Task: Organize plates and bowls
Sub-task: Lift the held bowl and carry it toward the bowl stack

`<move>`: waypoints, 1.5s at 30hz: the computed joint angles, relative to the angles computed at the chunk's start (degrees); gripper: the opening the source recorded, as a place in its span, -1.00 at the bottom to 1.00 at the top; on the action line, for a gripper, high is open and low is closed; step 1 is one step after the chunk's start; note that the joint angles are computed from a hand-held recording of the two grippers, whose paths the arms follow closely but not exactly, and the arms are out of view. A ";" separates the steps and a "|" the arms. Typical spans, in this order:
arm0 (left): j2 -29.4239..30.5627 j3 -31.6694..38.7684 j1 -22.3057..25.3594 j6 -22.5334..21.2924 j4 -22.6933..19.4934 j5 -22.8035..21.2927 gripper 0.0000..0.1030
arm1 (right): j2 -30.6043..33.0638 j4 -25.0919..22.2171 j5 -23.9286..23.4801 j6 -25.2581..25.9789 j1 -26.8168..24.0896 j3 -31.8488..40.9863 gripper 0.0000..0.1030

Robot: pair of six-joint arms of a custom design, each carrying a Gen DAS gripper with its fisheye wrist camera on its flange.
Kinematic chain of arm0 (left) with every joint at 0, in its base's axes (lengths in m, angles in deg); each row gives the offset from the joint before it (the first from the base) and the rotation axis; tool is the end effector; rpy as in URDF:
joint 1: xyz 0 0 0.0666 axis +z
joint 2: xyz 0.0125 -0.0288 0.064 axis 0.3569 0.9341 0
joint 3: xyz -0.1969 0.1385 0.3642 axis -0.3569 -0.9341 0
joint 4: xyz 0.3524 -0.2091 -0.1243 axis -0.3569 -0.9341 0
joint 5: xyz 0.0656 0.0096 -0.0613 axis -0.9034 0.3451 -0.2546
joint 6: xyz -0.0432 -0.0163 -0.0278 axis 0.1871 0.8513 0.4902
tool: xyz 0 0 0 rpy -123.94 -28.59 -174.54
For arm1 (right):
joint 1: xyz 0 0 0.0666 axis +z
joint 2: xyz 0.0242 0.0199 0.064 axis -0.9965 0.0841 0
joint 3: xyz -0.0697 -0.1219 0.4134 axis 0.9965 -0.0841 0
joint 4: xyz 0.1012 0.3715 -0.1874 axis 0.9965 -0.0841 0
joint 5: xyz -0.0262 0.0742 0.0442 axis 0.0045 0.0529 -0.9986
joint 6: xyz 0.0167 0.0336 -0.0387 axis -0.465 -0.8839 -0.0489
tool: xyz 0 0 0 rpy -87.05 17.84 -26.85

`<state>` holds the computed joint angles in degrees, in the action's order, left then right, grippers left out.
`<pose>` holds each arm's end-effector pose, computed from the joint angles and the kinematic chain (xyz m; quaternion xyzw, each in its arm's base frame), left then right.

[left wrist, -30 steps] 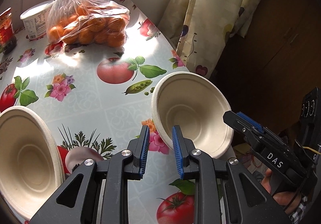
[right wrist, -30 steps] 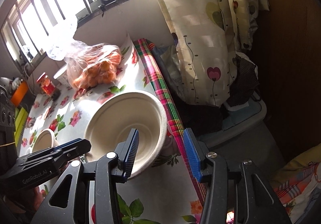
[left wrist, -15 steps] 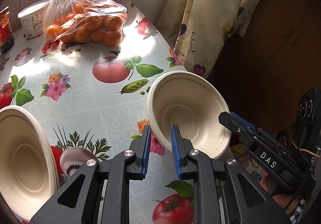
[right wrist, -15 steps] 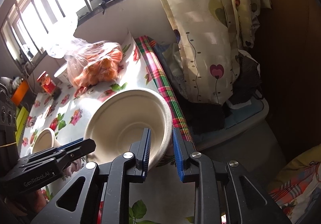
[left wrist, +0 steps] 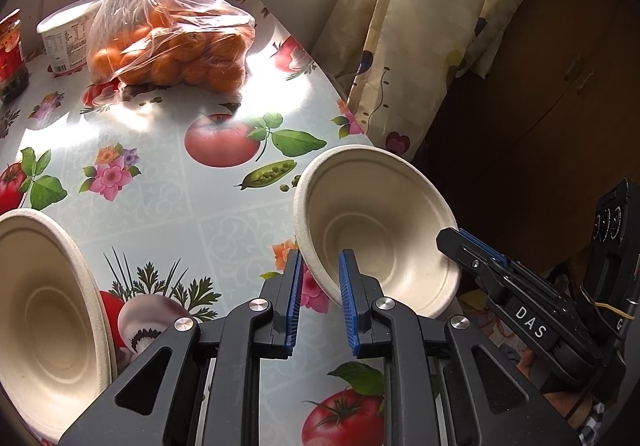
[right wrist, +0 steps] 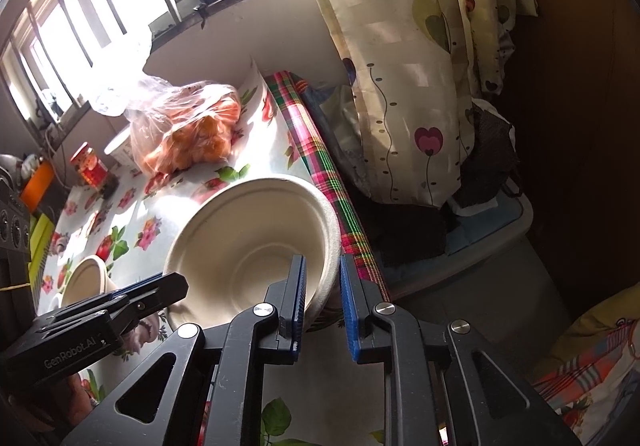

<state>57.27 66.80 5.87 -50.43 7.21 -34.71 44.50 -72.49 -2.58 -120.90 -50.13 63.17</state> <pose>0.6492 -0.1904 0.3774 0.1820 0.9240 -0.2396 0.2360 0.5864 0.3957 0.3751 0.1600 0.9152 0.0933 0.3578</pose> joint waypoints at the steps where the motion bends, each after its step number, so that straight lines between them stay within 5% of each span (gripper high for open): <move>1: -0.08 -0.03 0.03 0.03 0.02 0.01 -0.63 | -0.07 0.12 -0.12 0.02 -0.06 -0.10 -0.67; 19: -3.38 -2.43 1.71 0.26 1.38 1.26 -0.63 | -0.74 0.38 2.17 0.69 1.80 1.18 -0.67; 45: -8.73 -6.12 8.78 1.17 3.48 4.08 -0.63 | 4.92 -3.54 4.46 4.51 6.63 13.34 -0.67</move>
